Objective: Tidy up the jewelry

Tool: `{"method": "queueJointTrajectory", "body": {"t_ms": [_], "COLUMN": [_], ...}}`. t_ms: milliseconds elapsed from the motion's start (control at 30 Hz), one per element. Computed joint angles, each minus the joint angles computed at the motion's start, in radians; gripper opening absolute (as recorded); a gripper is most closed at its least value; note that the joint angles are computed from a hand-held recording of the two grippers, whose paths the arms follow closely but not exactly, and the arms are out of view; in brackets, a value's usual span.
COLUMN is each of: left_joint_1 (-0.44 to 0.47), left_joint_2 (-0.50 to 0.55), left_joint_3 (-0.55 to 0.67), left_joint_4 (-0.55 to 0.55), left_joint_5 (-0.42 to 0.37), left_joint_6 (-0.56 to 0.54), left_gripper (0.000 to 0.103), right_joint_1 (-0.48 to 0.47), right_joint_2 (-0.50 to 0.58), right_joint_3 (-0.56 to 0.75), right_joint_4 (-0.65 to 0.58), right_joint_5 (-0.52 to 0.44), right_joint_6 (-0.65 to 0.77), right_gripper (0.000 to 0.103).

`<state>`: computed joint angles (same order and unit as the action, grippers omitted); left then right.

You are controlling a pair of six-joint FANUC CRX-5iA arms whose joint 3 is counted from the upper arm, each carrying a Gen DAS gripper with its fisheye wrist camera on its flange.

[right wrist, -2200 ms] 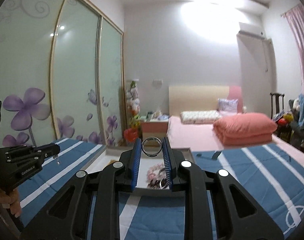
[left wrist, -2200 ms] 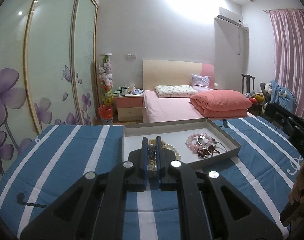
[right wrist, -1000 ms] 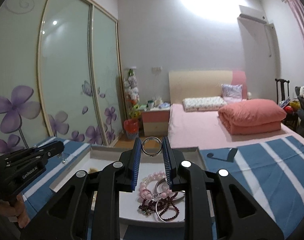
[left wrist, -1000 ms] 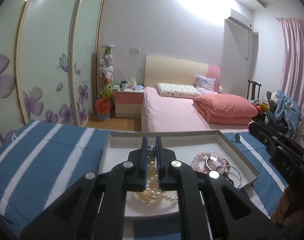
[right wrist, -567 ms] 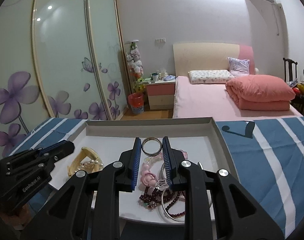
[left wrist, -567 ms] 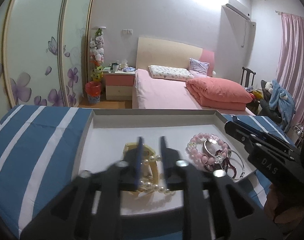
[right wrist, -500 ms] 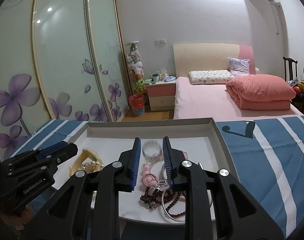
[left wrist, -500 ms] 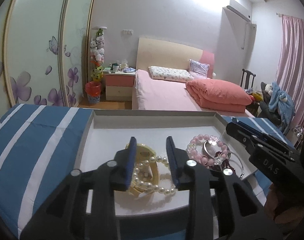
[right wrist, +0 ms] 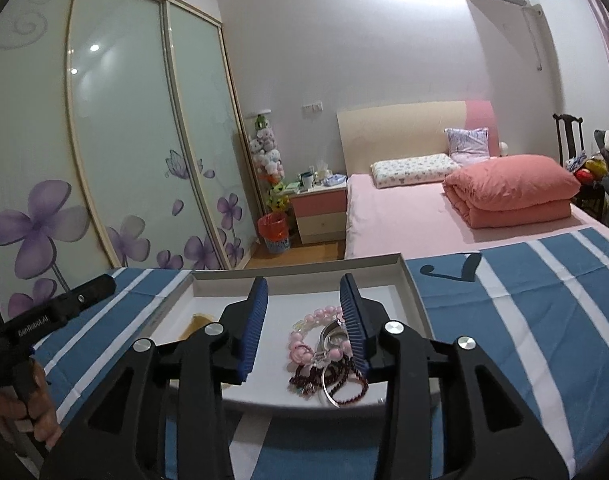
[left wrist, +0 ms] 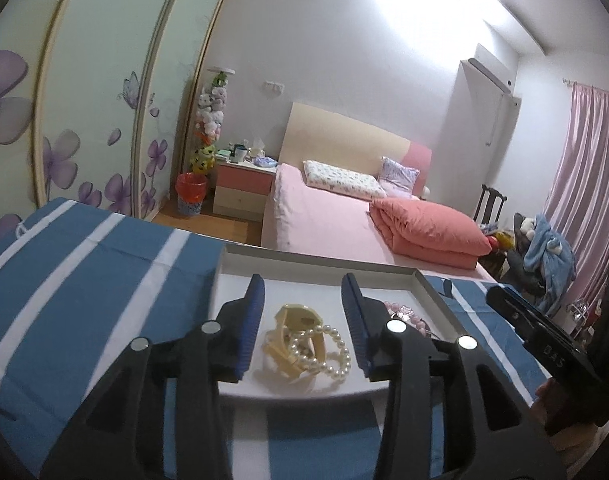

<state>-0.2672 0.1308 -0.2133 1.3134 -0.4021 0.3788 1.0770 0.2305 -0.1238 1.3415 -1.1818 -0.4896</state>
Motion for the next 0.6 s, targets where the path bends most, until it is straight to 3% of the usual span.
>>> {"method": "queueJointTrajectory", "body": {"t_ms": [367,533,600], "left_joint_1": [0.040,0.008,-0.041], "left_joint_2": [-0.216,-0.312,-0.351], "left_joint_3": [-0.212,-0.313,-0.357], "left_joint_4": [0.123,0.166,0.238], "left_joint_5": [-0.022,0.069,0.157], "left_joint_6": [-0.134,-0.214,-0.304], "left_gripper": [0.050,0.059,0.063], "right_joint_1": [0.151,0.201,0.215], "right_joint_2": [-0.009,0.017,0.041], "right_joint_3": [0.013,0.029,0.049], "right_joint_4": [-0.014,-0.017,-0.013], "right_joint_5": [-0.199,-0.275,-0.310], "right_joint_6": [-0.046,-0.052,-0.029], "right_gripper": [0.053,0.058,0.061]}}
